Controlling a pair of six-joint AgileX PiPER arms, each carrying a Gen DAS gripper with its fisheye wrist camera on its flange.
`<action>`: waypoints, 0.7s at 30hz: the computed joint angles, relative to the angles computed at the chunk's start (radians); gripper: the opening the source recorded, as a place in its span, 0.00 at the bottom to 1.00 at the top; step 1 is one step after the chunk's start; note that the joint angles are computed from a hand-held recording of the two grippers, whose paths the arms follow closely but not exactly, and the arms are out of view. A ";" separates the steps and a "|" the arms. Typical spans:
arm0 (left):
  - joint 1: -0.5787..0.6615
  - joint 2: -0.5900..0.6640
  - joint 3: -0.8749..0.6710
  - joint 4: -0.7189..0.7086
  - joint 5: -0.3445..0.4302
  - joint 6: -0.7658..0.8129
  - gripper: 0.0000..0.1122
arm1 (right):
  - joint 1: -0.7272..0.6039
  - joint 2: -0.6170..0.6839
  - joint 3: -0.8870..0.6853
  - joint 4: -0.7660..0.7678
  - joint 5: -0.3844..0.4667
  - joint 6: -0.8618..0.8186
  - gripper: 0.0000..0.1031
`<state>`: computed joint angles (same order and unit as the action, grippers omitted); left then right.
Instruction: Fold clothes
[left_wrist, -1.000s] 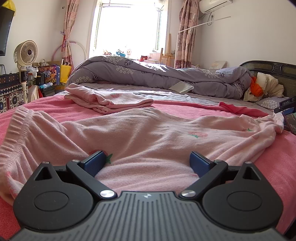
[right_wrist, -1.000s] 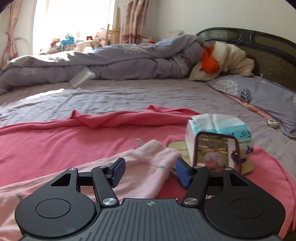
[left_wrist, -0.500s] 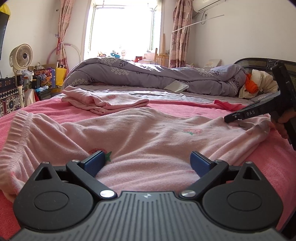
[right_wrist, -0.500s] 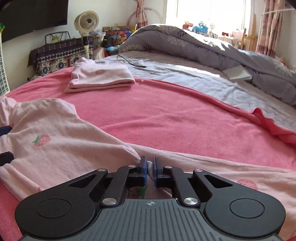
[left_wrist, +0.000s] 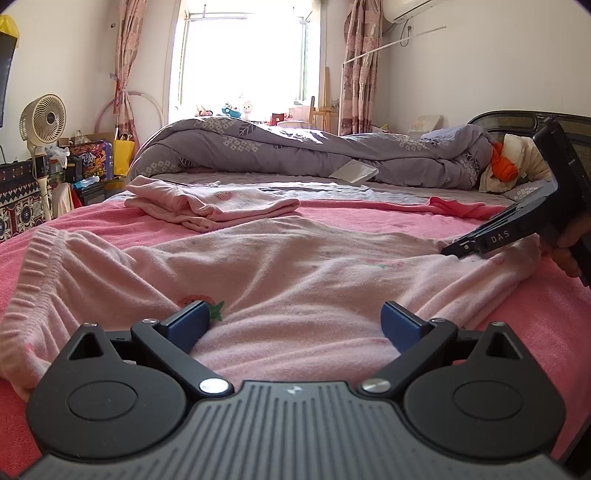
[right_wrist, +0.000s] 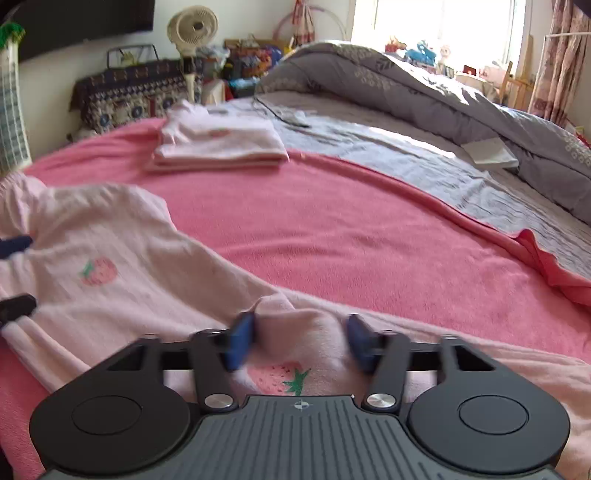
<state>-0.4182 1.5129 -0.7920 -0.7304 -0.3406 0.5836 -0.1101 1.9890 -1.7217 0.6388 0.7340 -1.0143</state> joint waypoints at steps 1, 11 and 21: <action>-0.003 -0.003 0.003 -0.008 -0.005 0.009 0.89 | 0.013 -0.025 0.051 0.017 -0.063 -0.025 0.09; 0.014 -0.038 0.036 0.088 0.013 -0.064 0.90 | 0.096 0.094 -0.106 -0.190 -0.146 0.238 0.23; 0.021 -0.064 0.058 0.146 0.033 -0.090 0.91 | 0.107 0.013 -0.144 0.080 0.017 0.148 0.45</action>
